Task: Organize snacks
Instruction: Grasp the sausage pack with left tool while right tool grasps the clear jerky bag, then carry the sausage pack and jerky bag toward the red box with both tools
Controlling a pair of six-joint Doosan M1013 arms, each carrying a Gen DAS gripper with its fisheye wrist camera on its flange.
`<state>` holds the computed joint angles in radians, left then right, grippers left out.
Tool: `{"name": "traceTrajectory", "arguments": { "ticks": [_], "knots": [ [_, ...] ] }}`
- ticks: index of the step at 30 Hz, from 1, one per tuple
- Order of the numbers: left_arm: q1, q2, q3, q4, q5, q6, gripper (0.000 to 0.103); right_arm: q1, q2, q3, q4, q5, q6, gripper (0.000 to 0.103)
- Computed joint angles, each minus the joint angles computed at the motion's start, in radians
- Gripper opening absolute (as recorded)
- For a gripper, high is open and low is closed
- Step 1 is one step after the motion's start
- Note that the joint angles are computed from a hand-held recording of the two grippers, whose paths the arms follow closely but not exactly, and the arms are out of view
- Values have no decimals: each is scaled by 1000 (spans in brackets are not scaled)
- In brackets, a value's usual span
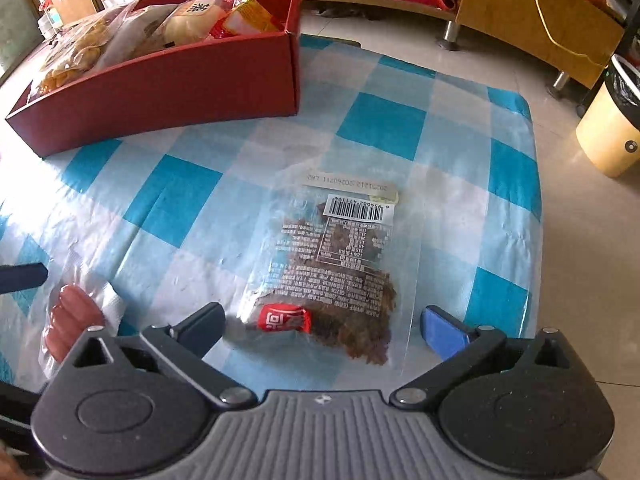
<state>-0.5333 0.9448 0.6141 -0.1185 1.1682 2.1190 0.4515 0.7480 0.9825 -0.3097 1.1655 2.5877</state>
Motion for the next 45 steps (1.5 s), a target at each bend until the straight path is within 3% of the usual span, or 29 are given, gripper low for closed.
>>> {"name": "traceTrajectory", "arguments": {
  "ticks": [8, 17, 27, 35, 40, 45],
  "knots": [
    [-6, 11, -21, 23, 23, -29, 98, 3, -4, 12, -21, -17, 10, 103],
    [-18, -25, 52, 74, -51, -102, 101, 12, -20, 48, -64, -61, 19, 103],
    [-22, -34, 70, 96, -66, -152, 101, 8, -16, 40, -50, -53, 3, 103],
    [-23, -28, 59, 107, -54, -178, 103, 9, -17, 43, -54, -60, 4, 103],
    [-8, 0, 2, 67, 23, -276, 103, 10, -24, 57, -59, -79, -10, 103],
    [-13, -21, 44, 103, -8, -335, 103, 11, -37, 78, -65, -102, -19, 98]
  ]
}}
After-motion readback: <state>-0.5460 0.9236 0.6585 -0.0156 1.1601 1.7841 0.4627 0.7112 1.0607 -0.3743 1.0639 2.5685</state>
